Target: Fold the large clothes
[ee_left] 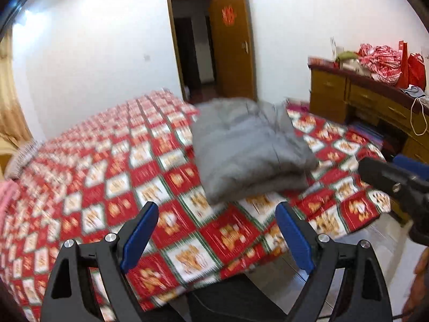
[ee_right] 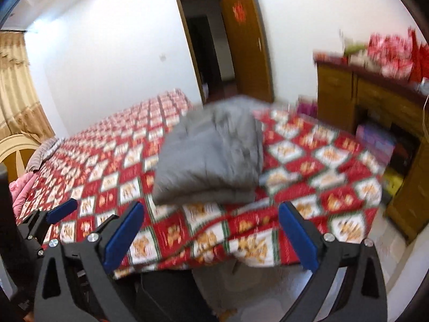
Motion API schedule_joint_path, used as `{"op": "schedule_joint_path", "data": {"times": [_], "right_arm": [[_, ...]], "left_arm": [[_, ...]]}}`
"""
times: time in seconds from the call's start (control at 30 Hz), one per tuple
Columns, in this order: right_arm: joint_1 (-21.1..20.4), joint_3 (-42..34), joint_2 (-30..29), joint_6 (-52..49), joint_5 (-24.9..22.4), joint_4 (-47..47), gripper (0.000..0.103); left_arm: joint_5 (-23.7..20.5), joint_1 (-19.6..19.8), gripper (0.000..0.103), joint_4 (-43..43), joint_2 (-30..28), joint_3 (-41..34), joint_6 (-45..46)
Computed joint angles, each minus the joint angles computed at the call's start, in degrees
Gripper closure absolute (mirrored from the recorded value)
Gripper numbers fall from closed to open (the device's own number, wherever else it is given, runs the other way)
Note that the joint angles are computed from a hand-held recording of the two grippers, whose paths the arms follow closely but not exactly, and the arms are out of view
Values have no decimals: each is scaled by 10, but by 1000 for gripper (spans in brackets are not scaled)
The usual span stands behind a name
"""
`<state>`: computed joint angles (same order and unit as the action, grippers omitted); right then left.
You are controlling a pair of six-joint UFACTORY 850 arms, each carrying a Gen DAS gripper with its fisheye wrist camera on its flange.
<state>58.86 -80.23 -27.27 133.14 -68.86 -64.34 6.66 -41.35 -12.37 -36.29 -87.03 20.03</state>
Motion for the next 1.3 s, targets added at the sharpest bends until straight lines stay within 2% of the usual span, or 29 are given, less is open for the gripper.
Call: {"op": "schedule_joint_path", "data": {"times": [0.07, 0.1, 0.17, 0.23, 0.33, 0.43, 0.57, 0.9, 1.3], "right_arm": [[13, -17, -8, -7, -49, -21, 0], [21, -28, -14, -8, -78, -35, 0], [31, -39, -22, -10, -117, -55, 0], [40, -50, -31, -11, -153, -77, 0], [45, -53, -37, -7, -178, -92, 0], [47, -56, -42, -1, -194, -104, 0], [46, -61, -47, -5, -198, -104, 0], [47, -61, -47, -1, -190, -97, 0], [48, -66, -51, -3, -190, -96, 0]], "left_arm": [[59, -5, 11, -54, 19, 28, 53], [91, -8, 4, -97, 29, 43, 90], [138, -13, 3, -139, 47, 66, 119], [154, -11, 3, -93, 60, 81, 69], [167, -6, 3, -31, 74, 96, 3], [188, -8, 3, -31, 84, 108, 5], [186, -7, 3, -2, 92, 115, -31], [176, -6, 3, -17, 92, 112, -27], [178, 3, 3, 34, 95, 115, -89]]}}
